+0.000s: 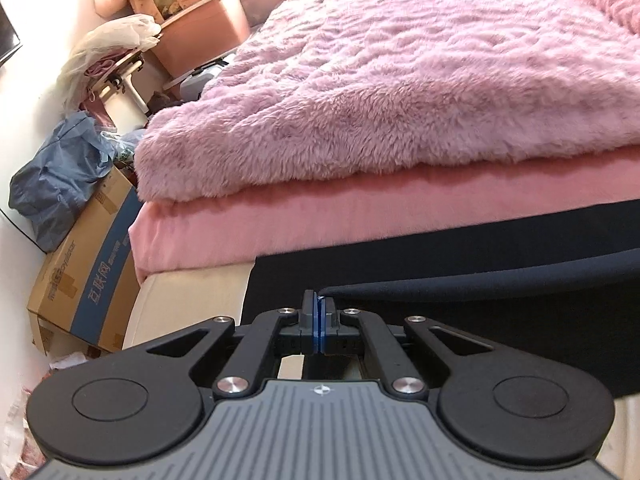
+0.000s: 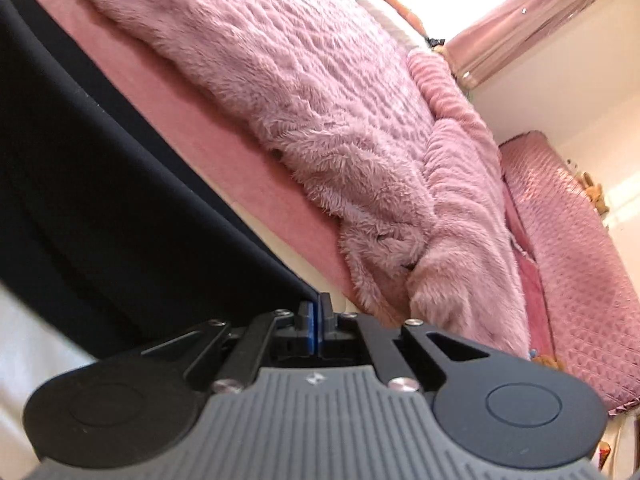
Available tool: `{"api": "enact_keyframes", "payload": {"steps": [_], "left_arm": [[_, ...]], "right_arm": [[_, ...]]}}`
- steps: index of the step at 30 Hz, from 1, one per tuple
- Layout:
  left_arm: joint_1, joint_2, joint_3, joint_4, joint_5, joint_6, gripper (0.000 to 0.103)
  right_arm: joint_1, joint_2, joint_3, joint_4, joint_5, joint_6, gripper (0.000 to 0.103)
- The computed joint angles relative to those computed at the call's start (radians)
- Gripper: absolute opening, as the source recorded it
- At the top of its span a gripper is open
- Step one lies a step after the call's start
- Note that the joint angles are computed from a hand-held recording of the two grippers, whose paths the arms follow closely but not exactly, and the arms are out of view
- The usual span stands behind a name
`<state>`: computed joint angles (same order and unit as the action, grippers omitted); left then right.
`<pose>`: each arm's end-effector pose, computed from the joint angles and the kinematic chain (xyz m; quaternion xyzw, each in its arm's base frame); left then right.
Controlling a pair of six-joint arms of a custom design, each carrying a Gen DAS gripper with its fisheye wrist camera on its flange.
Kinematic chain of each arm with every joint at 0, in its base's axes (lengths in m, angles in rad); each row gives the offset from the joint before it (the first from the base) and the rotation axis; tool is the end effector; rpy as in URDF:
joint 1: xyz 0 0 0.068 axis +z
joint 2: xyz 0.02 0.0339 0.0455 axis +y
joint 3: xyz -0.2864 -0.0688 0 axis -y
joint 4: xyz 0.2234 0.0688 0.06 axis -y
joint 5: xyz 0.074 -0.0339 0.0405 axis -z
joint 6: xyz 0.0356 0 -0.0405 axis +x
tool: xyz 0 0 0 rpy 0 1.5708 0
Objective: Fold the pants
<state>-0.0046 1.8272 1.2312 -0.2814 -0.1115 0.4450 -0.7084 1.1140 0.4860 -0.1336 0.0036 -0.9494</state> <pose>0.3811 0.0022 0.2307 0.1909 0.9196 0.1252 0.3196 0.1435 -0.1231 0.2122 -0.1098 0.9127 -0.2913 0.2648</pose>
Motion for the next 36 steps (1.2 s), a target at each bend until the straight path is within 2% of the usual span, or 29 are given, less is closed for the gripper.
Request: {"api": "enact_keyframes", "payload": {"steps": [5,10,14,17,20,23,26,28,32,36], "left_arm": [[-0.058,0.165,0.131,-0.002,-0.077,-0.019,0.001],[-0.095,0.297,0.232,-0.005,-0.133,-0.016,0.001],[-0.113,0.361,0.278,0.009,-0.152,-0.011,0.001],[-0.121,0.375,0.285,0.011,-0.166,-0.013,0.001],[-0.107,0.331,0.241,0.022,-0.137,-0.026,0.001],[-0.077,0.252,0.191,0.031,-0.079,-0.039,0.001],[-0.071,0.262,0.239,-0.012,-0.070,-0.030,0.001],[-0.086,0.312,0.285,-0.015,-0.091,-0.020,0.001],[-0.110,0.387,0.336,-0.014,-0.122,-0.049,0.001],[-0.119,0.405,0.311,0.029,-0.133,-0.027,0.002]], "right_arm": [[0.098,0.326,0.098,0.150,0.089,0.100,0.000],[0.127,0.544,0.168,0.213,0.124,0.141,0.000],[0.135,0.663,0.208,0.241,0.138,0.167,0.000],[0.132,0.706,0.228,0.240,0.130,0.183,0.000],[0.128,0.707,0.232,0.223,0.121,0.194,0.000],[0.104,0.616,0.203,0.191,0.076,0.219,0.000],[0.051,0.526,0.206,0.126,-0.002,0.265,0.000],[0.038,0.555,0.239,0.108,-0.019,0.302,0.000],[0.082,0.683,0.274,0.162,0.034,0.349,0.000],[0.102,0.752,0.269,0.228,0.056,0.391,0.000]]}}
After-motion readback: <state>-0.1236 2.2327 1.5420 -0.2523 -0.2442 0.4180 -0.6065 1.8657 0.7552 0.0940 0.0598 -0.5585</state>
